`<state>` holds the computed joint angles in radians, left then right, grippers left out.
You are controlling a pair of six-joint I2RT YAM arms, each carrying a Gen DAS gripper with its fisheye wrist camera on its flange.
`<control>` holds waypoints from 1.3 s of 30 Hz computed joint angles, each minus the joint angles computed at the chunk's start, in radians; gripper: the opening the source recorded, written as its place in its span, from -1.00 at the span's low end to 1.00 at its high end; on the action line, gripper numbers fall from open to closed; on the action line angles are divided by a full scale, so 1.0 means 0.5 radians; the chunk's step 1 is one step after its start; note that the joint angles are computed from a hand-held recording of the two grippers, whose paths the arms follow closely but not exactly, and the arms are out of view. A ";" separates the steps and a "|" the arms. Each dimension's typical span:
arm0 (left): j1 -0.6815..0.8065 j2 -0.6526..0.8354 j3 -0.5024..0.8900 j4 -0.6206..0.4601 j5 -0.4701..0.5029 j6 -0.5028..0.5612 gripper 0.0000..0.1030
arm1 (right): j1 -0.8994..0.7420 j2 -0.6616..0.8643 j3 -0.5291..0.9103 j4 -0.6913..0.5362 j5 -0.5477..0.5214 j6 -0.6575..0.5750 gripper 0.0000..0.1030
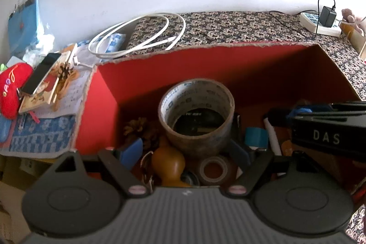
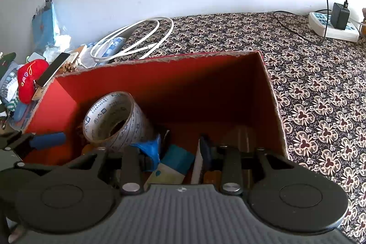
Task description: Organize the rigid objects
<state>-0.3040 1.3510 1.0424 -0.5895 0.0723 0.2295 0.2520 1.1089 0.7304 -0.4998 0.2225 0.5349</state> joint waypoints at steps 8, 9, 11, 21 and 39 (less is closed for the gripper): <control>-0.018 0.009 -0.002 0.014 -0.034 0.010 0.61 | -0.032 0.056 0.052 -0.056 -0.054 -0.012 -0.63; -0.023 0.005 -0.006 0.019 -0.041 0.017 0.61 | -0.034 0.056 0.051 -0.056 -0.056 -0.015 -0.63; -0.033 0.006 -0.011 0.025 -0.060 0.029 0.61 | -0.038 0.053 0.050 -0.060 -0.067 -0.019 -0.63; -0.064 0.006 -0.006 0.006 -0.114 0.025 0.61 | -0.049 0.038 0.033 -0.034 -0.084 -0.026 -0.63; -0.066 0.017 0.003 -0.003 -0.127 -0.002 0.61 | -0.074 0.050 0.039 -0.028 -0.141 -0.041 -0.60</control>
